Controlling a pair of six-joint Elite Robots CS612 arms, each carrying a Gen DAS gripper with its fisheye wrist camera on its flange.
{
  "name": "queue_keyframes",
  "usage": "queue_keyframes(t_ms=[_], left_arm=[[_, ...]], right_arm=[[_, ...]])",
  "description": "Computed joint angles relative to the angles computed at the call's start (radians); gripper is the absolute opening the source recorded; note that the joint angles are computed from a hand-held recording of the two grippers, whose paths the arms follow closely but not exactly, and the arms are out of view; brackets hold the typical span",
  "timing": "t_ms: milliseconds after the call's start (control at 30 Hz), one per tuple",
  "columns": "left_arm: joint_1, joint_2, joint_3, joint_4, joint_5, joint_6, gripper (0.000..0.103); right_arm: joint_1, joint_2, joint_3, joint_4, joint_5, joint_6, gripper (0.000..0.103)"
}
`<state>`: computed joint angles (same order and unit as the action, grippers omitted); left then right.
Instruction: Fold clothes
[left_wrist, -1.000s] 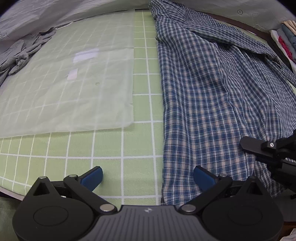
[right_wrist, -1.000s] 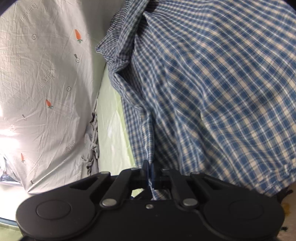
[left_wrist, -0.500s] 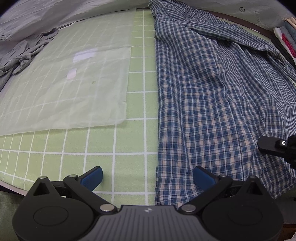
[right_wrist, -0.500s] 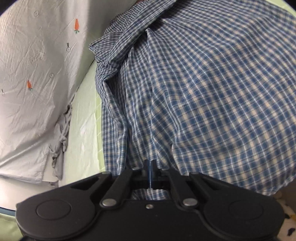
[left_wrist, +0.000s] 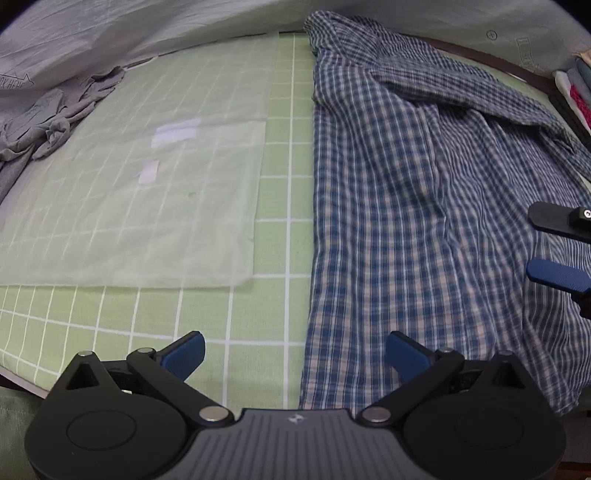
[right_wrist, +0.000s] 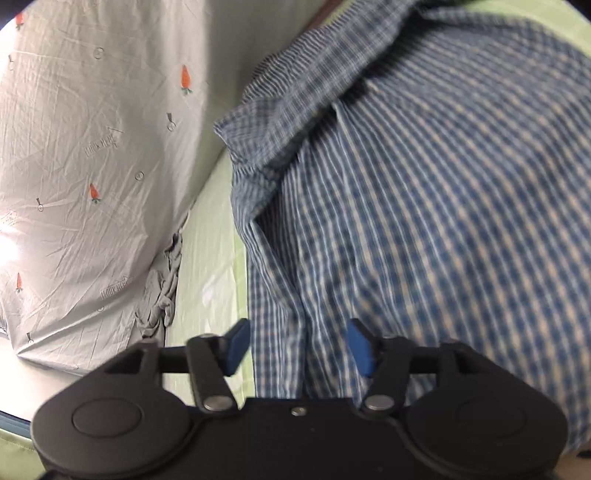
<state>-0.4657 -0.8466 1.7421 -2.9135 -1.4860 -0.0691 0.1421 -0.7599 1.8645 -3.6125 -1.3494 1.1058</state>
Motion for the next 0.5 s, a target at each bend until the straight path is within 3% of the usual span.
queue_keyframes(t_ms=[33,200,367,500], left_arm=[[-0.002,0.004,-0.01,-0.004,0.005,-0.007,0.103],[-0.002,0.03,-0.068,-0.006,0.023,-0.038,0.103],[0.005,0.067,-0.146,-0.002,0.029,-0.089,0.103],[0.014,0.103,-0.224,0.019,0.026,-0.118,0.103]], right_arm=[[-0.003,-0.002,-0.006,0.006,-0.011,-0.012,0.081],[-0.018,-0.021,-0.019,0.075,-0.101,-0.077,0.098],[-0.05,-0.026,-0.03,0.128,-0.18,-0.069,0.101],[-0.074,-0.039,-0.06,0.275,-0.282,-0.119,0.101]])
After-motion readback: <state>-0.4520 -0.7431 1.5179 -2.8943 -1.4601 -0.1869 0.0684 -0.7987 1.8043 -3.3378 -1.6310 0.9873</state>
